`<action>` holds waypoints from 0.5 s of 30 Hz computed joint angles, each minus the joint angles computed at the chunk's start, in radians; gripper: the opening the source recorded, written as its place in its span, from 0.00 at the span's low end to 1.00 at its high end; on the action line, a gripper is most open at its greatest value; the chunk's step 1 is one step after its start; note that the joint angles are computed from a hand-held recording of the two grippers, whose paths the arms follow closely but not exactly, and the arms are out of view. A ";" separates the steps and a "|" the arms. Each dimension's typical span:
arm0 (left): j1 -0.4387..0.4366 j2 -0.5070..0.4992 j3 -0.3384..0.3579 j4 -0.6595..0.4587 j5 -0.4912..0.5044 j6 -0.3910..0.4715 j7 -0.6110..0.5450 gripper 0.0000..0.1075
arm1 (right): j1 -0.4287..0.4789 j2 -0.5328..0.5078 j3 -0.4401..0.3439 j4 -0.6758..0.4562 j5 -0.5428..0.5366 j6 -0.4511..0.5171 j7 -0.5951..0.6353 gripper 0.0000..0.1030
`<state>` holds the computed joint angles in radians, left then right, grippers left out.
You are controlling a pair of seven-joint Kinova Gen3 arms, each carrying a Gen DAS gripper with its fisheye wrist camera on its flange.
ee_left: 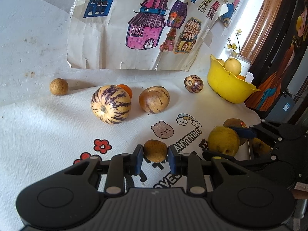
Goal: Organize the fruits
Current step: 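Carry the small brown fruit and the yellow pear over the metal tray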
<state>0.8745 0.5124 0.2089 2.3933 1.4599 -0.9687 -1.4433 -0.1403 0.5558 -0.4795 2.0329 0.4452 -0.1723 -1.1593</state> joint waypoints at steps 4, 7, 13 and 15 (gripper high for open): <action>0.000 0.001 0.000 0.001 -0.001 -0.001 0.002 0.28 | -0.018 0.003 0.010 -0.025 -0.076 0.044 -0.058 0.67; 0.000 0.000 0.000 0.000 0.000 0.000 0.000 0.28 | -0.009 0.020 -0.005 -0.048 -0.116 0.073 -0.088 0.65; -0.002 0.003 -0.003 0.004 -0.015 0.002 0.004 0.28 | 0.115 0.064 -0.136 -0.068 -0.165 0.128 -0.118 0.53; -0.001 0.004 -0.004 0.004 -0.021 0.002 0.003 0.28 | 0.146 0.075 -0.169 -0.069 -0.185 0.138 -0.110 0.53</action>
<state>0.8739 0.5168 0.2052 2.3971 1.4392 -0.9667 -1.4402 0.0056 0.6307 -0.6480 1.9637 0.2604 -0.0340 -1.2695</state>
